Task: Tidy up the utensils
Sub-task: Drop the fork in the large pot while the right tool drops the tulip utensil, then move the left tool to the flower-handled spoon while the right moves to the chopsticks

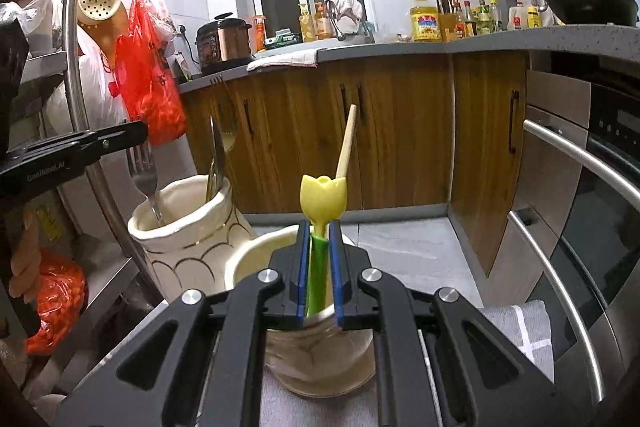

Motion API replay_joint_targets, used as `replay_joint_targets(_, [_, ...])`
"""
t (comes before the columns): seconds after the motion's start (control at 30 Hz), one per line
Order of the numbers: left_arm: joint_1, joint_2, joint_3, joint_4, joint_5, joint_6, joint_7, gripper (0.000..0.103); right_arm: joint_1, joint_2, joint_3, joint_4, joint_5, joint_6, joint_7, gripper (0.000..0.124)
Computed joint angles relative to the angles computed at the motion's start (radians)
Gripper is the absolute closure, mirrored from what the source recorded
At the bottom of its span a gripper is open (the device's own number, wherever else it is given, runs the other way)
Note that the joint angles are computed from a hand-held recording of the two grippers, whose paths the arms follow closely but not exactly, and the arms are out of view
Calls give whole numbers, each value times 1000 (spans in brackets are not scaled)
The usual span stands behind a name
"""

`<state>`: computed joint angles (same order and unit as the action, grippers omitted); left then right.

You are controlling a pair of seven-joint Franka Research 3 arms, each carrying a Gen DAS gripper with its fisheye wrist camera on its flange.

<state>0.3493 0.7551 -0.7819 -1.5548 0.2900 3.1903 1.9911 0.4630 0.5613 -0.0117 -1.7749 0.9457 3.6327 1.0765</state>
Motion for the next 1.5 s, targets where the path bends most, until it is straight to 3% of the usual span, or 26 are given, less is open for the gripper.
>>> replay_joint_targets(0.1, [31,14,-38,-7,0,-17,17,99,5,-2,-7,4,28,-21,-6,114])
replay_joint_targets(0.43, [53,15,-73,-20,-73,-61,95,97,42,-31,-49,-4,99,-62,-49,112])
replay_joint_targets(0.53, [50,1,-64,-33,-91,-47,96,86,21,-53,-23,-30,76,-51,-26,96])
replay_joint_targets(0.63, [91,-6,-100,-68,-92,-23,90,70,-1,-87,5,-80,34,-24,14,85])
replay_joint_targets(1.03, [311,-43,-260,-253,-1,17,-12,42,-24,-238,67,-300,-23,37,124,37])
replay_joint_targets(1.2, [356,-49,-279,-317,48,13,-70,34,23,-276,61,-334,97,43,34,29])
replay_joint_targets(1.33, [356,-57,-259,-353,68,-1,-100,31,62,-282,70,-306,306,45,-171,26])
replay_joint_targets(1.5, [327,-72,-207,-390,68,-15,-104,30,48,-259,129,-247,517,58,-404,26])
